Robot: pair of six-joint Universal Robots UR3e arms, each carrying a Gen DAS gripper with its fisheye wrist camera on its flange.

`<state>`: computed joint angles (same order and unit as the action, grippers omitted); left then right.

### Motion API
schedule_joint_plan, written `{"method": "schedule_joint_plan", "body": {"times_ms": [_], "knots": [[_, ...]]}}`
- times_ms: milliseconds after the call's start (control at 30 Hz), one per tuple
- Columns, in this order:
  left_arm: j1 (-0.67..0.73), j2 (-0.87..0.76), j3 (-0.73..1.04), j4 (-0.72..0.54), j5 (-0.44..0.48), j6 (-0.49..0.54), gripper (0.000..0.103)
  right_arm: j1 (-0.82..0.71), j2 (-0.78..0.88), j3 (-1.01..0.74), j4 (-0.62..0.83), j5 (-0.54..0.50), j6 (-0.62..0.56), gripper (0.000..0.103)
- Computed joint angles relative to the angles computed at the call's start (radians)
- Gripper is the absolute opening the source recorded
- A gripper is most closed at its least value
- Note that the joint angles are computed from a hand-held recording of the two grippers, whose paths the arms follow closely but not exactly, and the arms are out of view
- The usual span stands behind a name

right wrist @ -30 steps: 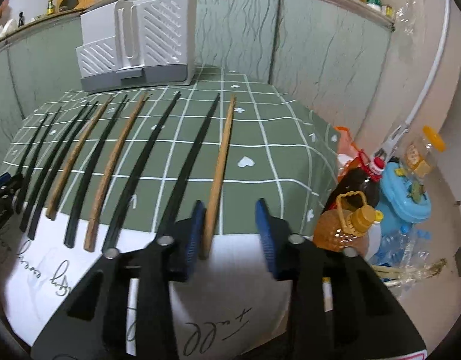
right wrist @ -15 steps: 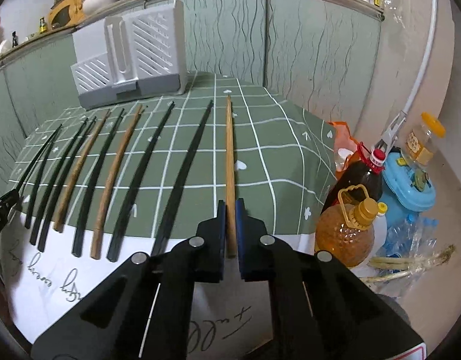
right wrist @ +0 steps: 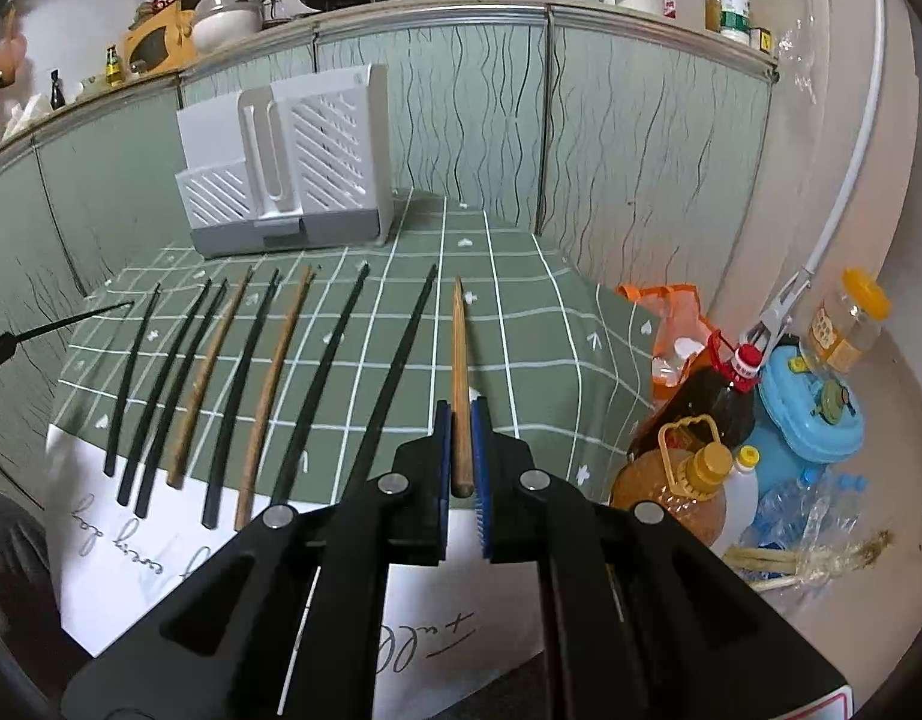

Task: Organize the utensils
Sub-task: 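Close the left tool on the black chopstick while the right tool closes on the wooden chopstick, then carry the black chopstick in the left tool to the white caddy while the right tool carries the wooden one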

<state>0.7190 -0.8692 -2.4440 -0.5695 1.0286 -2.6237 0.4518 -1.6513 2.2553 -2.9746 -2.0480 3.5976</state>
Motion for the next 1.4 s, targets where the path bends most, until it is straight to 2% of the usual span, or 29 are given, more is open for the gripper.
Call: {"method": "schedule_joint_plan", "body": {"times_ms": [133,500,600,800,933,1100,1400], "knots": [[0.046,0.033,0.092,-0.159,-0.067,0.065,0.008,-0.031,-0.06,-0.013,0.032,0.042,-0.029,0.006],[0.032,-0.104,0.351,-0.313,-0.138,0.145,0.008,-0.133,-0.174,-0.172,0.18,0.136,-0.145,0.006],[0.043,-0.152,0.451,-0.421,-0.192,0.211,0.008,-0.165,-0.189,-0.223,0.228,0.172,-0.179,0.006],[0.036,-0.241,0.626,-0.612,-0.273,0.313,0.008,-0.237,-0.217,-0.335,0.331,0.292,-0.253,0.006],[0.017,-0.283,0.714,-0.694,-0.321,0.357,0.008,-0.282,-0.208,-0.428,0.396,0.389,-0.299,0.006],[-0.031,-0.337,0.785,-0.67,-0.359,0.316,0.008,-0.328,-0.172,-0.53,0.444,0.505,-0.347,0.006],[-0.178,-0.528,1.018,-0.598,-0.408,0.215,0.008,-0.33,-0.049,-0.778,0.533,0.568,-0.411,0.006]]}}
